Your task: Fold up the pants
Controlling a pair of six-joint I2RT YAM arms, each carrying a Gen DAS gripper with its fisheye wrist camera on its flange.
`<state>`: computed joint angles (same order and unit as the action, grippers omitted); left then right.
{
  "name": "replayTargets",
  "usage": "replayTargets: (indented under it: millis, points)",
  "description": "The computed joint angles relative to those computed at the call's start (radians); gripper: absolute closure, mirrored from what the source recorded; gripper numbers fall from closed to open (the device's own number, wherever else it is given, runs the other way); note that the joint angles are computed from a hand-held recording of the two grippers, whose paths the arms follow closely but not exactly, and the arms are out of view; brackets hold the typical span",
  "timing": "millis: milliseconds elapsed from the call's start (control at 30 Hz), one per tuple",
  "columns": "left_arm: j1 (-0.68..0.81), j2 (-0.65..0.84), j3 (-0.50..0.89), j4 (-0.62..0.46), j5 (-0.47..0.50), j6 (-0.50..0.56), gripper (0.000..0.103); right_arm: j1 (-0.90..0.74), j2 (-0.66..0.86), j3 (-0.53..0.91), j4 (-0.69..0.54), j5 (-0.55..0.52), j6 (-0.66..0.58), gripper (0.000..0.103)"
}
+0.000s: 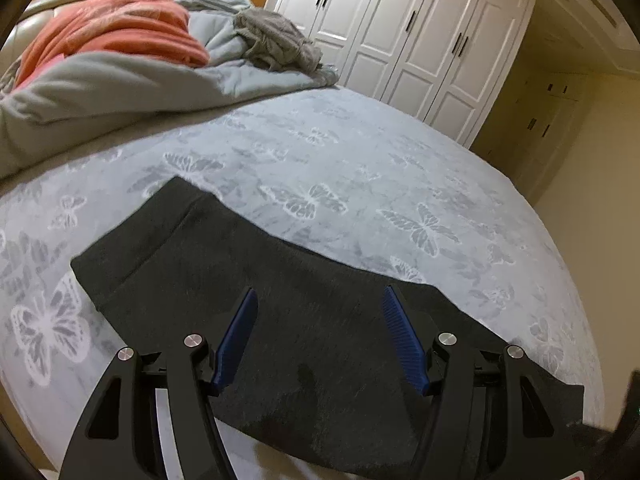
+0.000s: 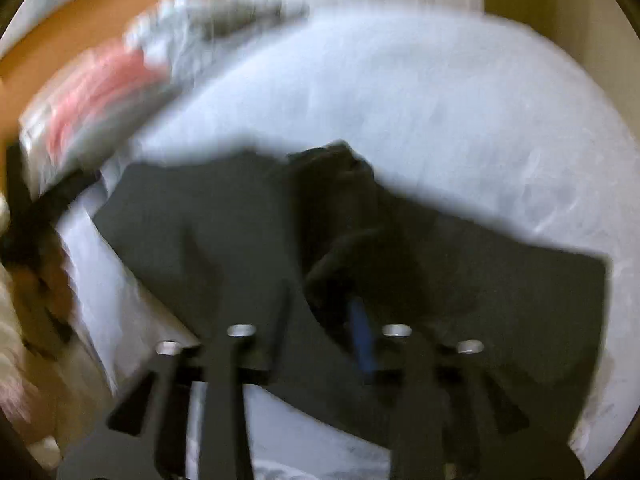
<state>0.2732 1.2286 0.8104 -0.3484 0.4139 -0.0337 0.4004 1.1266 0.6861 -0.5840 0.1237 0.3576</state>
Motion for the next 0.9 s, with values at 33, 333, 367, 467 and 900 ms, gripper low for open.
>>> replayTargets:
  millis: [33, 333, 367, 467, 900]
  points:
    - [0.0, 0.004, -0.001, -0.005, -0.001, 0.001, 0.04, 0.027, -0.003, 0.006, -0.008, 0.033, -0.006, 0.069]
    - [0.013, -0.019, -0.005, -0.036, 0.031, 0.007, 0.035, 0.002, -0.233, -0.041, 0.016, 0.011, 0.059, 0.047]
    - [0.007, -0.021, -0.007, -0.036, 0.022, 0.009, 0.035, 0.03, -0.179, -0.017, 0.029, 0.022, 0.053, 0.047]
    - [0.004, -0.016, -0.005, -0.048, 0.023, 0.015, 0.035, 0.13, -0.03, 0.011, 0.076, 0.074, 0.028, 0.048]
    - [0.041, 0.05, 0.034, -0.025, 0.041, -0.035, 0.034, 0.023, -0.05, 0.071, 0.18, -0.046, 0.003, 0.096]
